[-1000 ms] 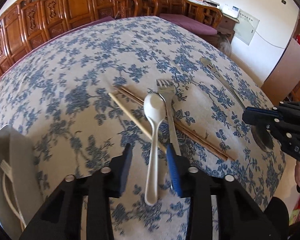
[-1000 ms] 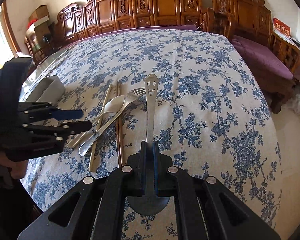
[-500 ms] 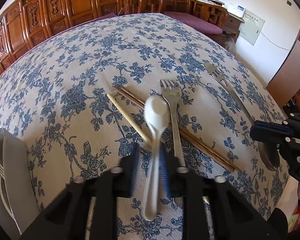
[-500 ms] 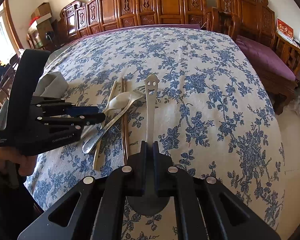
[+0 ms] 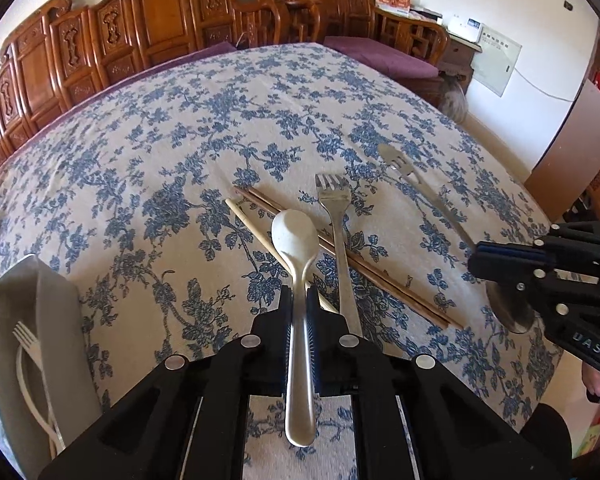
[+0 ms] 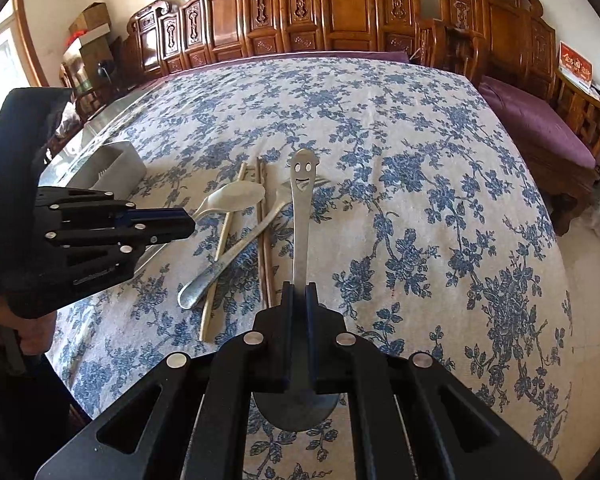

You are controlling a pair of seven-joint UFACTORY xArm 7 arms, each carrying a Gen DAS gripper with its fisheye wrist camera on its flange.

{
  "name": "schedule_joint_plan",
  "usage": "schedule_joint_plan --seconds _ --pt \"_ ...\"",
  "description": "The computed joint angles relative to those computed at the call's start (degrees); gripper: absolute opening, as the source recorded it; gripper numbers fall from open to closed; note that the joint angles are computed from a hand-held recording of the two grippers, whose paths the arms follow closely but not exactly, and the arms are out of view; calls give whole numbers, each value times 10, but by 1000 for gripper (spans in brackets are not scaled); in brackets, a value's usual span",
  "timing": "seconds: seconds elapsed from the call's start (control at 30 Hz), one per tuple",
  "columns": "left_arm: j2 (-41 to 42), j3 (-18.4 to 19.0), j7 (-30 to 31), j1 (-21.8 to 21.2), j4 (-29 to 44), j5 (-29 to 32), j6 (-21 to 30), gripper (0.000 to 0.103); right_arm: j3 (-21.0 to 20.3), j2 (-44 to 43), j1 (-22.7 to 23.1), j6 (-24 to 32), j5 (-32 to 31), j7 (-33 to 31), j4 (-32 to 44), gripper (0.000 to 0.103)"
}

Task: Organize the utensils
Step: 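Carry the white spoon into the tray and open the left tool while the right tool holds the smiley spoon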

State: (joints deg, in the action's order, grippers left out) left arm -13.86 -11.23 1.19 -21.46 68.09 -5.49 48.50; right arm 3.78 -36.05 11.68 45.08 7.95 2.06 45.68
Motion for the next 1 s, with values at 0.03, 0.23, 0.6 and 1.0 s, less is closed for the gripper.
schedule_joint_plan --seconds 0.03,0.23,0.6,1.0 --pt "-6 1 0 0 -1 0 0 6 1 0 1 0 0 0 1 7" --pt "-34 2 -2 4 -7 6 5 6 5 -1 7 -2 0 -1 13 7" --pt "-115 19 7 22 -26 7 24 6 21 11 28 -3 2 -2 23 7" --pt "-177 44 42 51 -53 -6 40 7 38 27 45 6 -11 5 32 7"
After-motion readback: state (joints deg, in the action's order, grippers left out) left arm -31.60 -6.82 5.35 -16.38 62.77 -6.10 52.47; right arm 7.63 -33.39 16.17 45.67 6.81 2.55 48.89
